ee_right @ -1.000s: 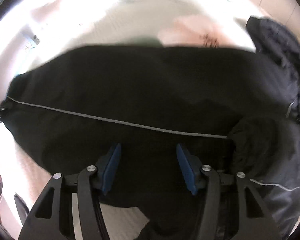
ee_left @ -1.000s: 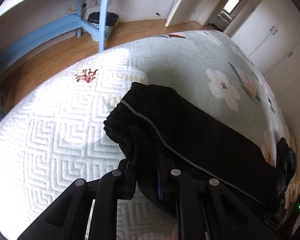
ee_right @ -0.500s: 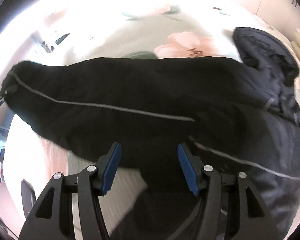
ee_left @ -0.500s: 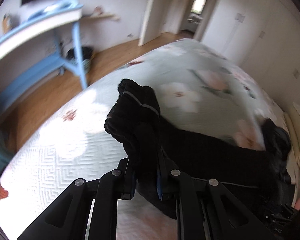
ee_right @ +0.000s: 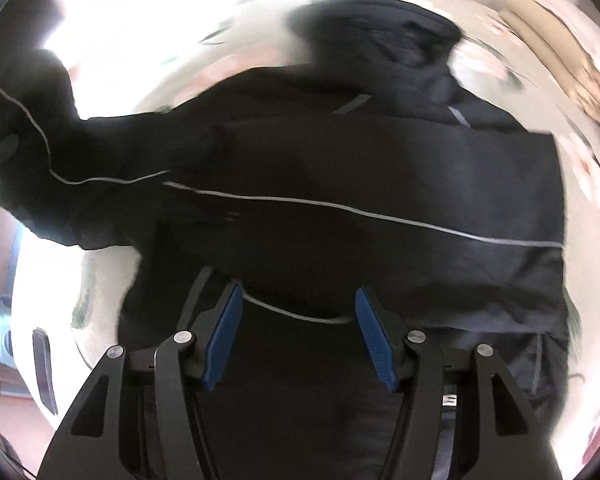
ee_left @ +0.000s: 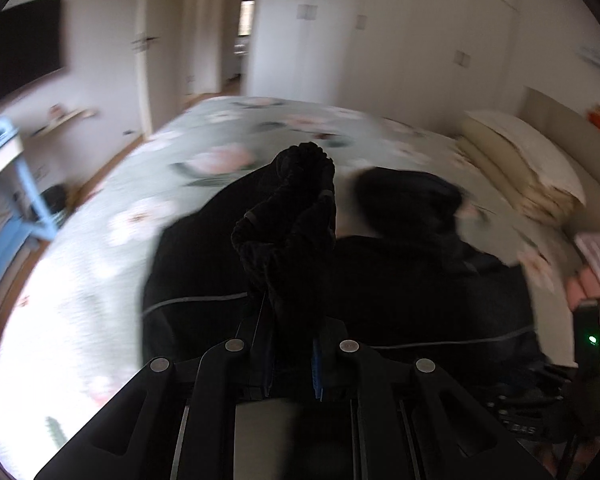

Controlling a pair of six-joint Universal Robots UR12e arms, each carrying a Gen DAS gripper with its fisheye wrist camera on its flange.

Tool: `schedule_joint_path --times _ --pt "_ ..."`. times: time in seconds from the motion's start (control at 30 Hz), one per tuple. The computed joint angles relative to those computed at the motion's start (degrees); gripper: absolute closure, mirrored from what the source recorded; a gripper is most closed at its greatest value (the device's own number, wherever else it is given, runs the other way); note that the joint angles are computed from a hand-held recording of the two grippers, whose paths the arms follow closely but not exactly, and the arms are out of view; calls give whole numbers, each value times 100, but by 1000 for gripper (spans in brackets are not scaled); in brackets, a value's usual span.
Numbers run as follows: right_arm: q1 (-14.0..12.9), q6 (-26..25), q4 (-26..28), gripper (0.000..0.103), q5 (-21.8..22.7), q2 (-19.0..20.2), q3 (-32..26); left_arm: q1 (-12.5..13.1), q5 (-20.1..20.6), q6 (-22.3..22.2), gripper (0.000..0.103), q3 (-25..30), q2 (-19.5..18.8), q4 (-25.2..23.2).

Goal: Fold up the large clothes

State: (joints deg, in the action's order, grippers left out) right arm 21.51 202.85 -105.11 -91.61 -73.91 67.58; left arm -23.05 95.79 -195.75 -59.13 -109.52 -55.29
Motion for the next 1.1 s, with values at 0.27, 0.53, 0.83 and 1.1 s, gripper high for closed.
schedule_joint_path --times 0.27,0.53,0.83,1.1 --pt "-661 -185 59 40 -102 -905 893 -687 -1068 114 89 1317 -1016 -316" --pt "-1304 -213 390 40 -98 -1390 1503 -976 -1739 152 76 2043 -1842 -1373" --pt "-1604 -464 71 40 620 -1490 1688 -669 -3559 -507 44 1462 -1611 -1636" --pt "-1558 -484 -215 29 996 -1237 1390 -454 -3209 -693 44 582 -836 -1603"
